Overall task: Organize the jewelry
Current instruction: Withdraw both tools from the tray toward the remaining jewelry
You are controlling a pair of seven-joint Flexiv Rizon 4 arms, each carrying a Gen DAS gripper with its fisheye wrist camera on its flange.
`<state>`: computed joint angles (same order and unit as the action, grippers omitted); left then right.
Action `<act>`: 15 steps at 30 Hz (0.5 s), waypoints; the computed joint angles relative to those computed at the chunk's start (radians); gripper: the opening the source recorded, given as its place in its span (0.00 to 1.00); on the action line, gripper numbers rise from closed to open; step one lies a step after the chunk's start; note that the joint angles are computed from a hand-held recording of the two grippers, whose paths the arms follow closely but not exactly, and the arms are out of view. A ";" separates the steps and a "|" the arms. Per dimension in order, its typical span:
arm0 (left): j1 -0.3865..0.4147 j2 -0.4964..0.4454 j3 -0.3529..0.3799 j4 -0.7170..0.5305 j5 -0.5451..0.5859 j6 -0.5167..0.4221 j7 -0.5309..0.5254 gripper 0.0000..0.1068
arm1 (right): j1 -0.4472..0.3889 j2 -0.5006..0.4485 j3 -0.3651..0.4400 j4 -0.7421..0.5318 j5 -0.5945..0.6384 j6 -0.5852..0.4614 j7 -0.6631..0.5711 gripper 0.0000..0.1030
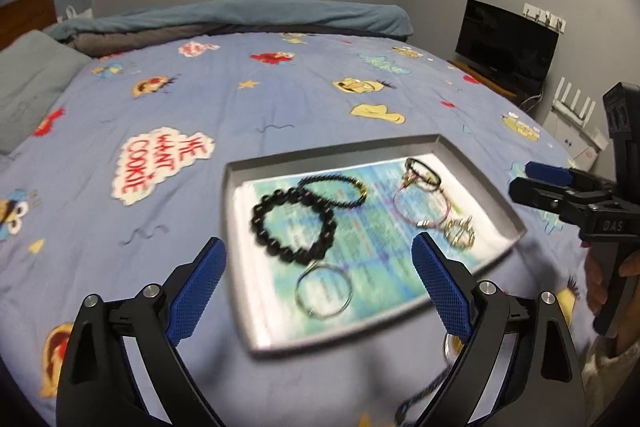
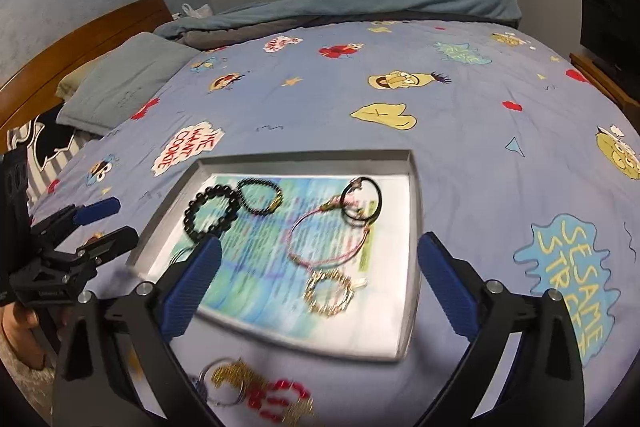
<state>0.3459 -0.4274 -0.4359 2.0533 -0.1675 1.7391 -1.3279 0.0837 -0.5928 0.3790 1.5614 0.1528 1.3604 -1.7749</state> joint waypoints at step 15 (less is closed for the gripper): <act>0.167 0.120 -0.113 0.214 0.162 0.110 -0.180 0.90 | 0.032 0.143 -0.075 0.353 -0.120 0.323 0.112 0.95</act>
